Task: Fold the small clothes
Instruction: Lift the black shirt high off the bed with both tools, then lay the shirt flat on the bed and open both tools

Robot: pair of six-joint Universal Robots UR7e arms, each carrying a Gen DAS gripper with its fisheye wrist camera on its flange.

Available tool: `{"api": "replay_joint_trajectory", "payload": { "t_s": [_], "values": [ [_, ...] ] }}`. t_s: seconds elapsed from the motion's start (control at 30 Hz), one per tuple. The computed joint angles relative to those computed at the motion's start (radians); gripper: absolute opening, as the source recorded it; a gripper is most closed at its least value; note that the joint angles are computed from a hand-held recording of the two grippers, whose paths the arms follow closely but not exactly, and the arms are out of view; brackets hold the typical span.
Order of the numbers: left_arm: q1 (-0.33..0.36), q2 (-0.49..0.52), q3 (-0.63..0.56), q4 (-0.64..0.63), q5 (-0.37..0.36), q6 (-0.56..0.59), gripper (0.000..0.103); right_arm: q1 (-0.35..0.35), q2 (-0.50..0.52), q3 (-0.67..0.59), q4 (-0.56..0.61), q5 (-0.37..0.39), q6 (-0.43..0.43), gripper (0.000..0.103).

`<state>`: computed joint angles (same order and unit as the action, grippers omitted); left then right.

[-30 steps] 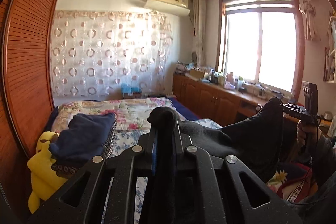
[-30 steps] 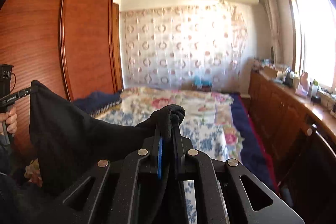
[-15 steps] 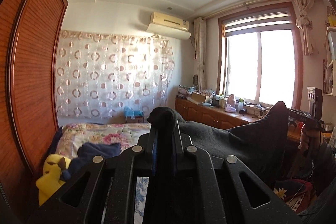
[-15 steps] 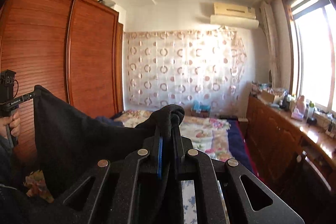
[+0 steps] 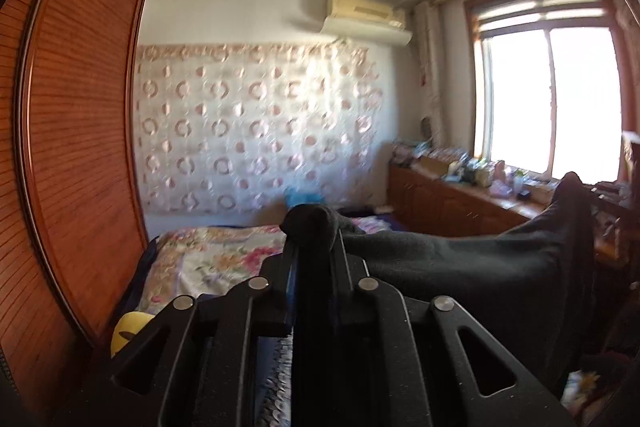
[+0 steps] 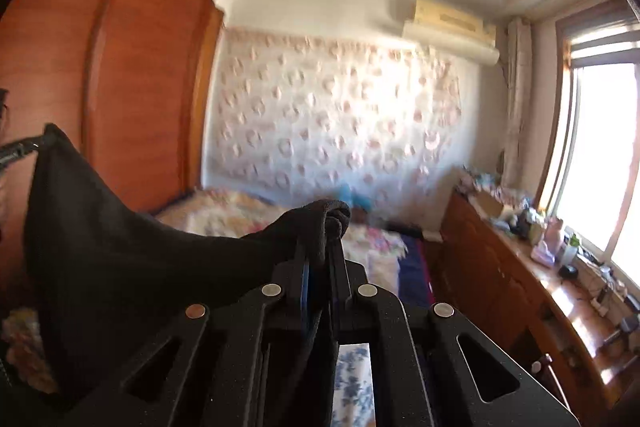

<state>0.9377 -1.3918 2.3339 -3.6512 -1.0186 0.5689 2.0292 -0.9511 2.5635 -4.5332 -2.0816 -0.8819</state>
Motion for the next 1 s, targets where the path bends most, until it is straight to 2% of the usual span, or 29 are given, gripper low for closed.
{"api": "replay_joint_trajectory", "payload": {
  "t_s": [0.07,0.1,0.13,0.17,0.2,0.3,0.37,0.43,0.57,0.7,0.77,0.83,1.0],
  "values": [
    [0.092,0.12,-0.087,-0.008,-0.008,0.028,0.036,-0.096,0.07,-0.103,0.041,0.028,-0.01,0.012],
    [0.133,0.163,-0.13,0.048,0.01,0.01,0.038,-0.125,0.106,-0.161,0.073,0.009,-0.025,0.021],
    [0.171,0.187,-0.158,0.109,0.007,-0.019,0.041,-0.15,0.15,-0.235,0.115,-0.051,-0.034,0.042],
    [0.194,0.194,-0.16,0.14,-0.01,-0.04,0.045,-0.173,0.187,-0.295,0.151,-0.109,-0.025,0.051],
    [0.218,0.204,-0.155,0.147,-0.028,-0.053,0.045,-0.203,0.213,-0.329,0.179,-0.126,0.002,0.051],
    [0.254,0.198,-0.117,0.177,-0.067,-0.067,0.057,-0.284,0.254,-0.328,0.212,-0.065,0.083,0.051],
    [0.263,0.179,-0.084,0.2,-0.093,-0.077,0.082,-0.318,0.281,-0.312,0.198,-0.027,0.083,0.052],
    [0.247,0.154,-0.043,0.209,-0.097,-0.092,0.082,-0.348,0.299,-0.298,0.189,-0.002,0.069,0.053],
    [0.206,0.135,0.012,0.187,-0.053,-0.098,0.082,-0.409,0.315,-0.233,0.173,0.069,0.078,0.053],
    [0.204,0.135,0.03,0.217,-0.053,-0.113,0.082,-0.47,0.284,-0.182,0.205,0.135,0.108,0.053],
    [0.207,0.144,0.045,0.221,-0.049,-0.121,0.082,-0.495,0.266,-0.169,0.236,0.161,0.134,0.053],
    [0.21,0.156,0.062,0.228,-0.042,-0.137,0.082,-0.491,0.208,-0.184,0.333,0.155,0.166,0.053],
    [0.237,0.201,0.077,0.268,-0.043,-0.144,0.082,-0.512,0.16,-0.182,0.455,0.178,0.209,0.053]
  ]
}}
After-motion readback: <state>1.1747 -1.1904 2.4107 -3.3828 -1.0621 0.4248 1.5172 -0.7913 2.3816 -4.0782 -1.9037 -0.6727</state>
